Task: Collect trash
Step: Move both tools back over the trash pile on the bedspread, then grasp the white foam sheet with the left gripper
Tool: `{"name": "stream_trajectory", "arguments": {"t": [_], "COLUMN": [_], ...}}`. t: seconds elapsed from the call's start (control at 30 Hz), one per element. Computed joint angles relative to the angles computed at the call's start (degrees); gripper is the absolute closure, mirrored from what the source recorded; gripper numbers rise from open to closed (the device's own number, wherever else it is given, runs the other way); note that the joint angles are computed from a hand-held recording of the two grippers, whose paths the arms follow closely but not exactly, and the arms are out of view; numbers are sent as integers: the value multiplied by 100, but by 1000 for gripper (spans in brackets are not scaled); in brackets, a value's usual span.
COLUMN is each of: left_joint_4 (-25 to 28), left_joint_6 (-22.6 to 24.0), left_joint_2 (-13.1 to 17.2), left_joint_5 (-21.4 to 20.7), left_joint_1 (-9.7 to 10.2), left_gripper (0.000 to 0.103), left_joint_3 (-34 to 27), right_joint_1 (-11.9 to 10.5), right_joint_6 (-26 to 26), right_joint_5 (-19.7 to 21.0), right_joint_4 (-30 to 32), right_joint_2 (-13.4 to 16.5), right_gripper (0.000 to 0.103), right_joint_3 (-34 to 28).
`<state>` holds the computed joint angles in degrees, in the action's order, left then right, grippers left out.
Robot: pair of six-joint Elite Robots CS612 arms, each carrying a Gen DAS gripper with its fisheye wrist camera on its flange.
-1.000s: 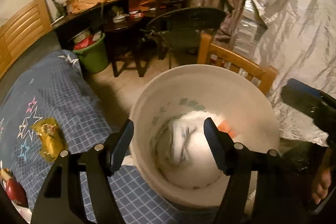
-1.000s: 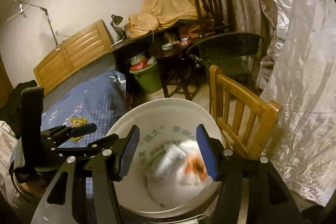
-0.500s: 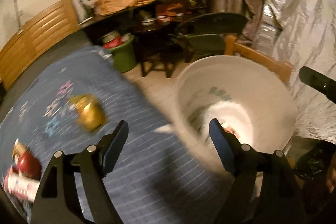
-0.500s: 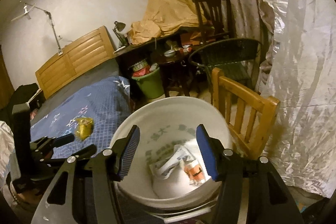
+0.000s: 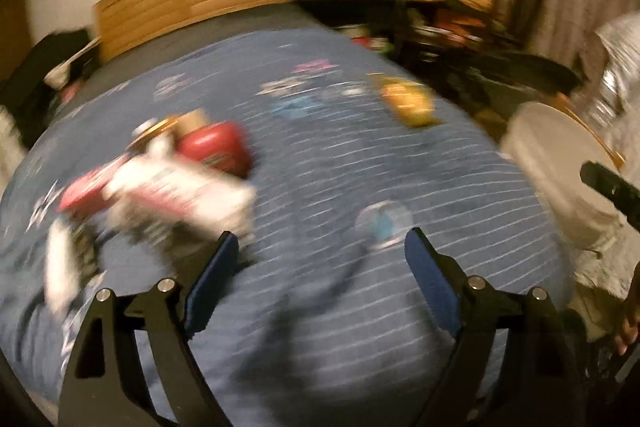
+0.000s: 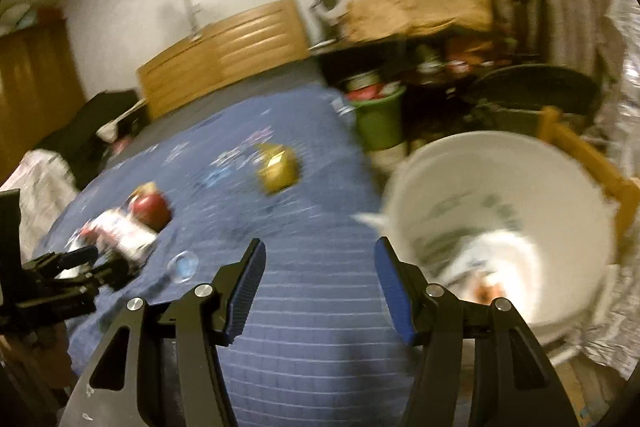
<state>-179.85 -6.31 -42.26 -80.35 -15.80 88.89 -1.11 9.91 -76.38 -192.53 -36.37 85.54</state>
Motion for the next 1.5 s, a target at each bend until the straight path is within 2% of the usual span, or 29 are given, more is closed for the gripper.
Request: {"name": "stream_trajectory", "arguments": {"t": [0.3,0.43,0.57,0.67,0.77,0.87,0.9,0.97,1.03,1.1,1.17,1.23,1.3,1.33,1.4,1.43,1.47,1.5], "left_joint_4": [55,11,-17,117,349,602,688,828,909,967,1057,1022,942,884,713,646,550,477], "left_joint_6": [-1231,-1459,-1484,-1438,-1359,-1335,-1348,-1391,-1402,-1368,-1370,-1364,-1304,-1276,-1241,-1230,-1220,-1217], "left_joint_2": [-233,-263,-225,-148,-28,98,134,212,277,352,422,466,487,487,449,432,400,367], "left_joint_5": [586,729,734,507,434,290,248,213,131,17,-5,-168,-361,-446,-400,-372,-375,-373], "left_joint_1": [617,793,955,1087,1185,1273,1300,1342,1369,1387,1392,1421,1447,1452,1425,1414,1404,1390], "left_gripper": [20,20,18,16,16,16,16,16,16,16,16,19,40,55,55,56,56,56], "left_joint_3": [507,558,479,329,125,-94,-156,-280,-383,-490,-593,-634,-636,-621,-538,-502,-443,-388], "right_joint_1": [609,729,808,830,869,921,925,949,1048,1120,1113,1077,1081,1071,1028,1018,1002,973], "right_joint_6": [-1015,-1292,-1544,-1803,-2139,-2205,-2262,-2470,-2864,-2785,-2620,-2472,-2536,-2553,-2396,-2329,-2267,-2116], "right_joint_5": [609,806,1113,1474,1988,2024,2252,2450,2223,1860,1925,2217,2222,2270,2394,2397,2341,2377], "right_joint_4": [1101,1420,1773,2153,2958,3595,4035,4407,4933,5316,5717,6023,5974,5902,5662,5478,5380,5176], "right_joint_2": [342,486,642,839,1205,1561,1728,1840,1975,2219,2461,2653,2619,2558,2411,2317,2253,2157], "right_gripper": [41,37,34,32,29,29,29,29,29,29,26,26,32,46,51,88,95,96], "right_joint_3": [-890,-1252,-1637,-2086,-2916,-3677,-4055,-4332,-4706,-5191,-5651,-6005,-5938,-5820,-5520,-5315,-5203,-5010]}}
